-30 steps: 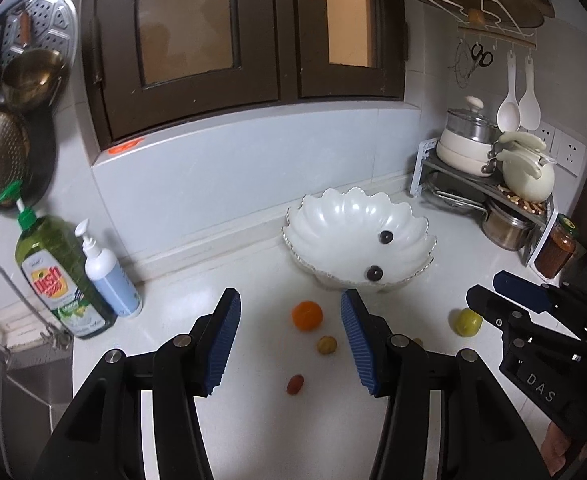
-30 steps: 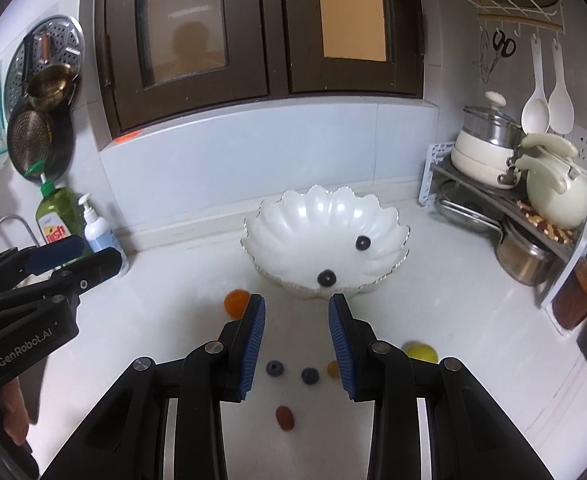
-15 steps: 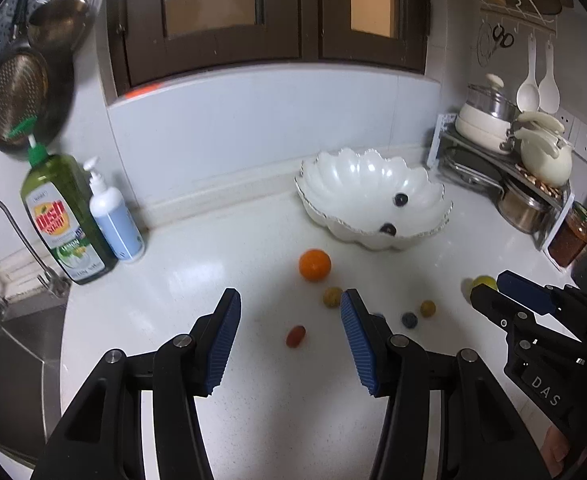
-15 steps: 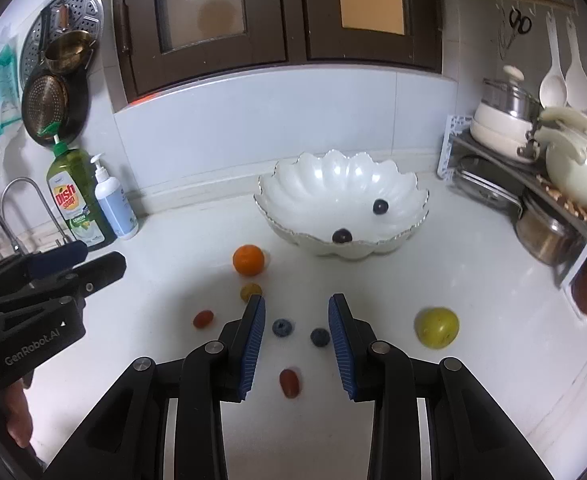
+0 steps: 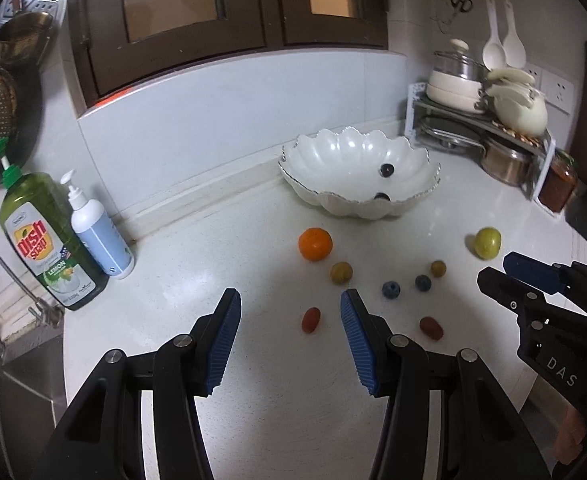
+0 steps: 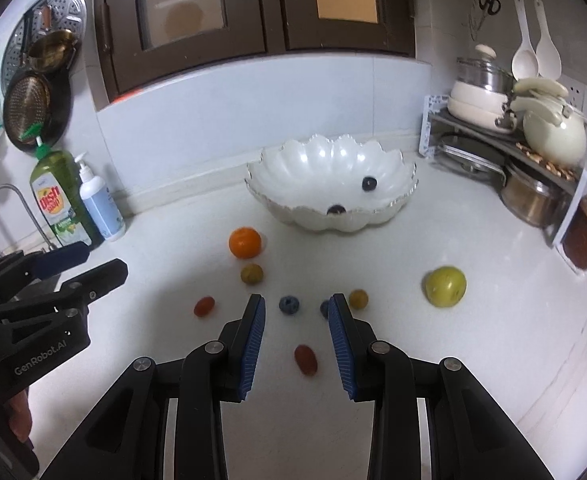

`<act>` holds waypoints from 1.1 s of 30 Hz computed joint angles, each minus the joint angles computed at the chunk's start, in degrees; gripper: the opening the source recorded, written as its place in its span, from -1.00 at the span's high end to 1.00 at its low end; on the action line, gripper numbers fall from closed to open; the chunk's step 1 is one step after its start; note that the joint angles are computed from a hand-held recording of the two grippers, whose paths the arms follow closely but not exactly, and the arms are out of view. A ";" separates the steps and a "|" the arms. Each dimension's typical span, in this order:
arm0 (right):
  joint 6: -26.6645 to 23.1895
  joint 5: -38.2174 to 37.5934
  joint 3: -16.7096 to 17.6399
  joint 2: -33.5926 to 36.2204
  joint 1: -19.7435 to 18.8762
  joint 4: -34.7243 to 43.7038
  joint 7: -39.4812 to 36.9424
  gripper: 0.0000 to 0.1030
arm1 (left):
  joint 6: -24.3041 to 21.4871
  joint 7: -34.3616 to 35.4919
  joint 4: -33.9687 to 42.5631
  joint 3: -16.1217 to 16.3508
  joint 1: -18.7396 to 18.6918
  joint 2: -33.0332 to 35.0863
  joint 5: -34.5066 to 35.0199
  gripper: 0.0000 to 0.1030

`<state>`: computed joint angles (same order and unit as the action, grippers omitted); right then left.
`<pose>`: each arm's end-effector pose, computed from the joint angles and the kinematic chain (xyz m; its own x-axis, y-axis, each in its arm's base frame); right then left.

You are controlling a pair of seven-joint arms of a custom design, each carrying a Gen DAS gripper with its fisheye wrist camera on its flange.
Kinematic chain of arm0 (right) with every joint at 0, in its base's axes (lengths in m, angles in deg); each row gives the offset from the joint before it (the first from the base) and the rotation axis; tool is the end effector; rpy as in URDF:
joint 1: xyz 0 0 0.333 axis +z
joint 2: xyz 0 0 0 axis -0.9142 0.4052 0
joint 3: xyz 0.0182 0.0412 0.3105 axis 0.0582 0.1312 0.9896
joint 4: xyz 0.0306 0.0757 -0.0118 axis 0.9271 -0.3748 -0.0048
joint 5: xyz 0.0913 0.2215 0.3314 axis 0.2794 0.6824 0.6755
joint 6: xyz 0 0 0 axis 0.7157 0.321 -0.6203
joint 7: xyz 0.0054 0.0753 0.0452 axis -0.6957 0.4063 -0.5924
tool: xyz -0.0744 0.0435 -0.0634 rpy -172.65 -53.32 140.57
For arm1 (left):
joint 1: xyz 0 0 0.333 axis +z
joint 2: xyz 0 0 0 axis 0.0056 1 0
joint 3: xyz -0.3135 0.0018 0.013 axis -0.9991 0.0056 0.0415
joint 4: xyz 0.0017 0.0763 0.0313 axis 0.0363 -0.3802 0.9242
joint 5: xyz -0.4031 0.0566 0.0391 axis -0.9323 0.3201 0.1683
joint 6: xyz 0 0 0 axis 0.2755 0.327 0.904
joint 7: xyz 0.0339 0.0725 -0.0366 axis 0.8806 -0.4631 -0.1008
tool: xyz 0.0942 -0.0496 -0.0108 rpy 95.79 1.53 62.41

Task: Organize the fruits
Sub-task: 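Withdraw the right tool from the bowl toward the red date, then close the right gripper on the red date and lift it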

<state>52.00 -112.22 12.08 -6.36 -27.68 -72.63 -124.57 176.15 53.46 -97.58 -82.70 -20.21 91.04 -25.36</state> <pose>0.3962 0.4577 0.4836 -0.3000 -0.9494 -0.0931 -0.6130 0.2666 -0.7438 0.4974 -0.3758 0.4936 -0.5807 -0.8087 -0.0936 -0.5215 0.4578 -0.7200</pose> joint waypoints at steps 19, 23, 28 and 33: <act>3.58 5.86 -2.46 5.32 0.41 0.07 1.64 0.34 | -1.44 17.46 4.43 -1.28 0.48 8.46 -11.03 0.02; 4.74 7.60 -3.17 6.43 0.22 0.25 0.99 0.34 | -2.97 19.71 6.53 -1.44 0.49 10.84 -12.49 0.12; 5.99 9.28 -3.90 7.49 0.14 0.49 -0.38 0.34 | -4.74 21.12 9.09 -1.17 0.20 13.55 -13.34 0.13; 6.89 10.83 -4.50 8.23 0.03 0.51 -1.04 0.34 | -6.60 22.25 11.54 -1.39 0.21 15.80 -14.25 0.21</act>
